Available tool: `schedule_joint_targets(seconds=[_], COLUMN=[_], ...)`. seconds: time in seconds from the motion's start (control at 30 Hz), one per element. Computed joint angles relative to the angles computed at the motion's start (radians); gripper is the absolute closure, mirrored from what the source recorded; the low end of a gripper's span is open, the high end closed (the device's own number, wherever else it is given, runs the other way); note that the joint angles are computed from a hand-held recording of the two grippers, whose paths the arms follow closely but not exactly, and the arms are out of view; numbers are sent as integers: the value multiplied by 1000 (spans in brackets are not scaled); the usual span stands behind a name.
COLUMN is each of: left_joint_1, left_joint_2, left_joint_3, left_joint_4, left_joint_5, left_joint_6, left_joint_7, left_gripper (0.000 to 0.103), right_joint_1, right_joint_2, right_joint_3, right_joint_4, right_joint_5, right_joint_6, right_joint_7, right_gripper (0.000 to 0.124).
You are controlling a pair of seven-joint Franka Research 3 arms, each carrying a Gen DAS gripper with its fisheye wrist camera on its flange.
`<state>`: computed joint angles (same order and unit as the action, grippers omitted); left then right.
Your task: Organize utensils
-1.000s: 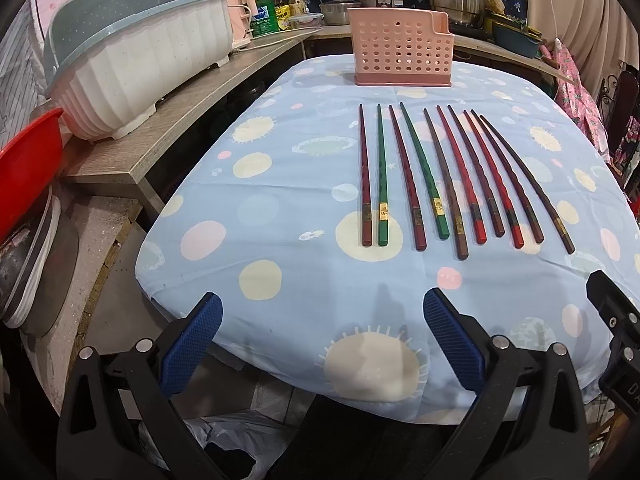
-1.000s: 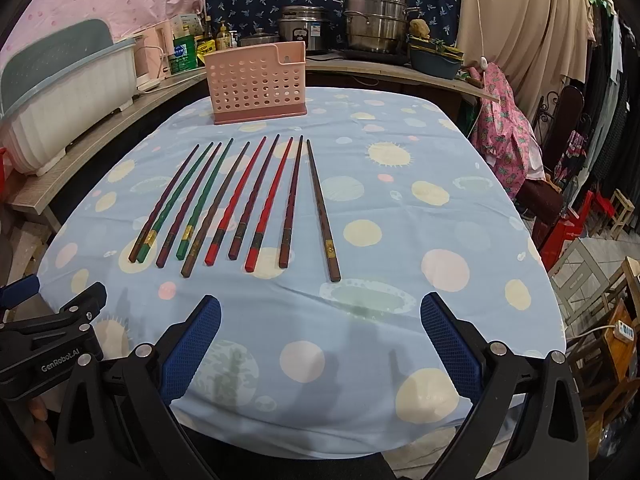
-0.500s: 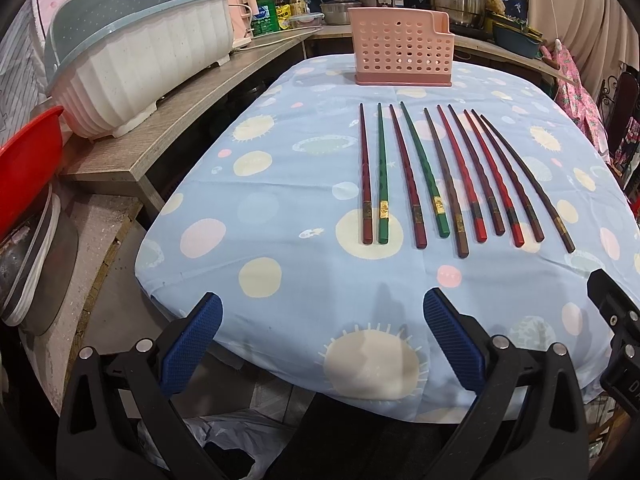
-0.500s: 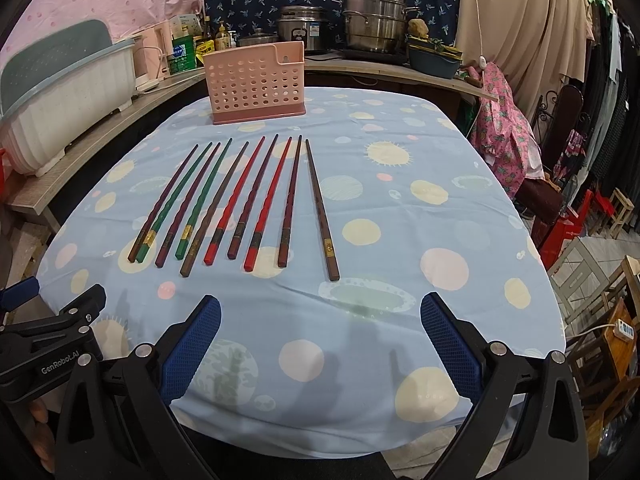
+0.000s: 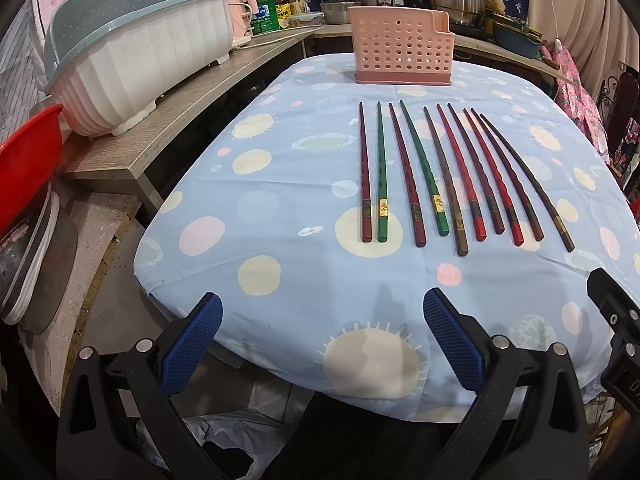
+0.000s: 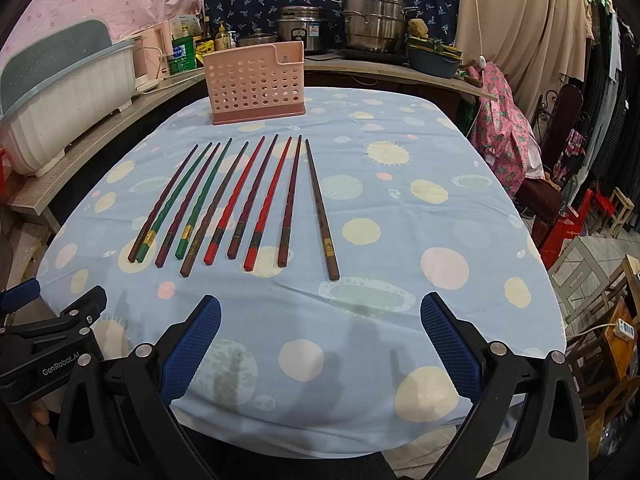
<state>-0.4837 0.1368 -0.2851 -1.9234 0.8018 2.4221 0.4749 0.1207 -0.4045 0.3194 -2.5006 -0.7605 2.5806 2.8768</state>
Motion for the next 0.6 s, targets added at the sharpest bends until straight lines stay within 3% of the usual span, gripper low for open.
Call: schedule_joint_targets(seconds=[0.6], left_joint_1=[5], left_joint_2=[4], left_joint_3=[3], left_joint_4=[2], left_joint_5=[-20], left_joint_6=[1], left_joint_7=[-8], left_gripper=[7], right_joint_1=[-4], right_joint_2=[-13], right_joint_3=[-5], right_joint_4=[-14], right_joint_5=[8], right_joint_6=[8], right_joint_7=[-1], right_gripper=[28])
